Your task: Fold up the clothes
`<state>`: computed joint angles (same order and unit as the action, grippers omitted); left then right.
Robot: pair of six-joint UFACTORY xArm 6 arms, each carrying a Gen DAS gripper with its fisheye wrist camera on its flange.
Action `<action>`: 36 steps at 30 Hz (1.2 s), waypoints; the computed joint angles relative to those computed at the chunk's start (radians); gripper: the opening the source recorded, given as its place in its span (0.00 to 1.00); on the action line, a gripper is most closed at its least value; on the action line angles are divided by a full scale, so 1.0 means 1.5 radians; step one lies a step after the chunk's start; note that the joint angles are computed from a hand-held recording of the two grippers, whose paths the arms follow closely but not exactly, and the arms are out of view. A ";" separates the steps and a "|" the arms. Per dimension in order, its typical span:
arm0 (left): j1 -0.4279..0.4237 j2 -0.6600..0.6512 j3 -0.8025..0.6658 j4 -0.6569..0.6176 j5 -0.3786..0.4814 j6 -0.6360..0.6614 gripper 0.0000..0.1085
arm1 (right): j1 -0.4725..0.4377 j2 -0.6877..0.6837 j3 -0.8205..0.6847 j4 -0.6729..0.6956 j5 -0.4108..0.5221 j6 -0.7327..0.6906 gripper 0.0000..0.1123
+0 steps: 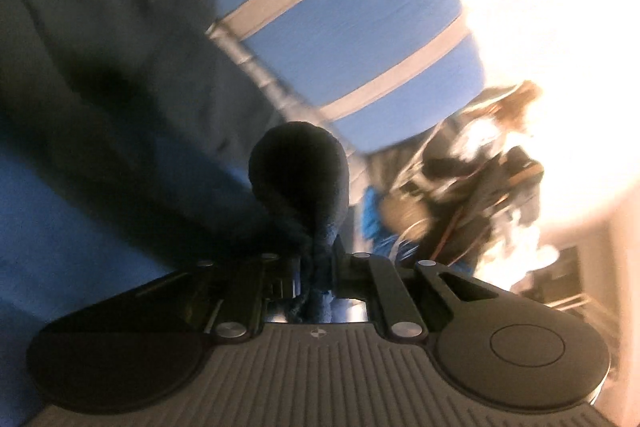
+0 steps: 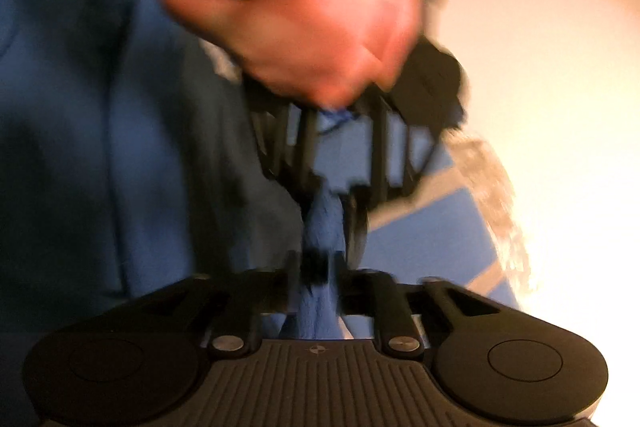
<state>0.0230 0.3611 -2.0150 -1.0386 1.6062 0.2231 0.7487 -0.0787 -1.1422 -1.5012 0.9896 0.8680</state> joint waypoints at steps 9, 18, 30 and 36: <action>0.042 0.029 -0.057 -0.154 -0.018 -0.055 0.11 | -0.104 -0.137 0.123 0.139 0.085 0.254 0.85; 0.045 0.030 -0.059 -0.223 -0.058 -0.093 0.11 | -0.295 -0.326 0.350 0.404 -0.282 0.341 0.87; 0.043 0.045 -0.092 -0.240 -0.086 -0.116 0.11 | -0.342 -0.182 0.293 0.307 -0.472 0.616 0.78; 0.058 0.111 -0.209 -0.244 -0.105 -0.155 0.11 | -0.244 -0.125 0.218 0.274 -0.310 0.525 0.57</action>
